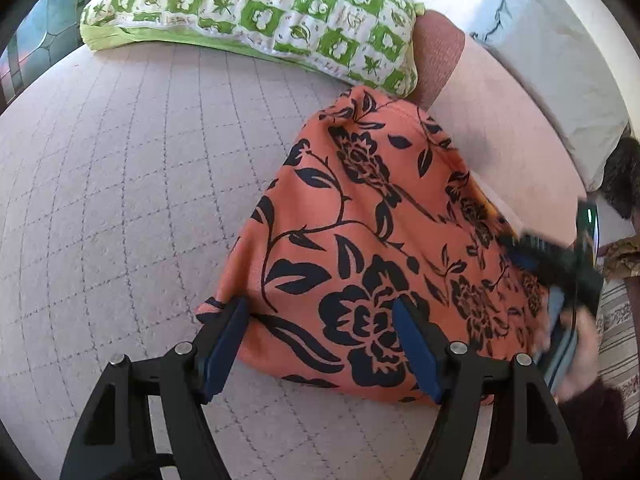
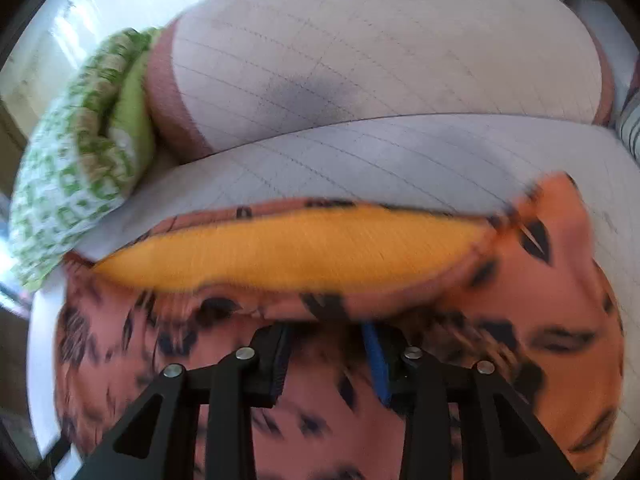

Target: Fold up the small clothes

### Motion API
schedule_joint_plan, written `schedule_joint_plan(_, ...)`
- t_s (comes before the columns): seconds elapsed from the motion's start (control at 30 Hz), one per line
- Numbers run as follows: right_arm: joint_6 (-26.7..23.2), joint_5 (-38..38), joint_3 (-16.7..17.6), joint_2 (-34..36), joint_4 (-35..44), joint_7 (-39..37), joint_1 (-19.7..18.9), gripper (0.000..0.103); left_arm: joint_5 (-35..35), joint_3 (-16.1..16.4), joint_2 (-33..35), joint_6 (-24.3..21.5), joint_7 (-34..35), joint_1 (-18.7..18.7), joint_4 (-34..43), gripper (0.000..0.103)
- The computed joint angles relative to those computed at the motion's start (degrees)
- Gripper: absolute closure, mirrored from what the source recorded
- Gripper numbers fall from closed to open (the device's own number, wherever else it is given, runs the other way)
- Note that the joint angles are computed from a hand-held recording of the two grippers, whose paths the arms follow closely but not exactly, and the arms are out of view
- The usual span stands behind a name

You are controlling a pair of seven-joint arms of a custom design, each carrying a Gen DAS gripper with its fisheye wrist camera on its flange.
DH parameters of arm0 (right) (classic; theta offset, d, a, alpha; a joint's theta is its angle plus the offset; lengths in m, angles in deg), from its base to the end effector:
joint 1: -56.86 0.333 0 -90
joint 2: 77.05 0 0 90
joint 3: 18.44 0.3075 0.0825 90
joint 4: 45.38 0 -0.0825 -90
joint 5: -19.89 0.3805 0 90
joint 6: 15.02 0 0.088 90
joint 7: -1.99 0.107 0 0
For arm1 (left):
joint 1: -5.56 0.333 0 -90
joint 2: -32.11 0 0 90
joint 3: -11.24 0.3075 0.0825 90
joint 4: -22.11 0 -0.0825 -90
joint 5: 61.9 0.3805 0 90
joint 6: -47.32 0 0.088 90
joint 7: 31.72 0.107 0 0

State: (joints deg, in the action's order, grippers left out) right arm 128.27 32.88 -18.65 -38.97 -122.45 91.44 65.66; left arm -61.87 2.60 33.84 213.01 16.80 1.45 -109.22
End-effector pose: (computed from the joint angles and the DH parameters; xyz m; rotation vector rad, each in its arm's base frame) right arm 0.7536 0.1131 0.3841 -1.8831 1.8592 -0.2547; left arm 0.5442 -0.1228 0.3959 -2.4641 1.4577 -0.7999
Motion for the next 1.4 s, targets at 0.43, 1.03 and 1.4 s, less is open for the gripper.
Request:
schedule_joint_plan(0.43,-3.81,8.00,6.73,0.94,3.29,-13.44,2.77,0.052,10.20,0.76,0.27,-7.09,-8.35,0.76,2.01,0.028)
schedule_joint_plan(1.03,-6.82,40.77,4.60,-32.72,-36.86,-28.96,-10.48,0.034,-14.98,2.38,-6.77,-4.30,9.21,-2.74,-5.39,0.027)
schedule_joint_plan(1.4,-7.17,49.43,-3.53,-36.35,-49.81,-21.00,-8.76,0.027,-60.58,1.20,-2.87,-6.03,38.25,-5.33,-2.16,0.026)
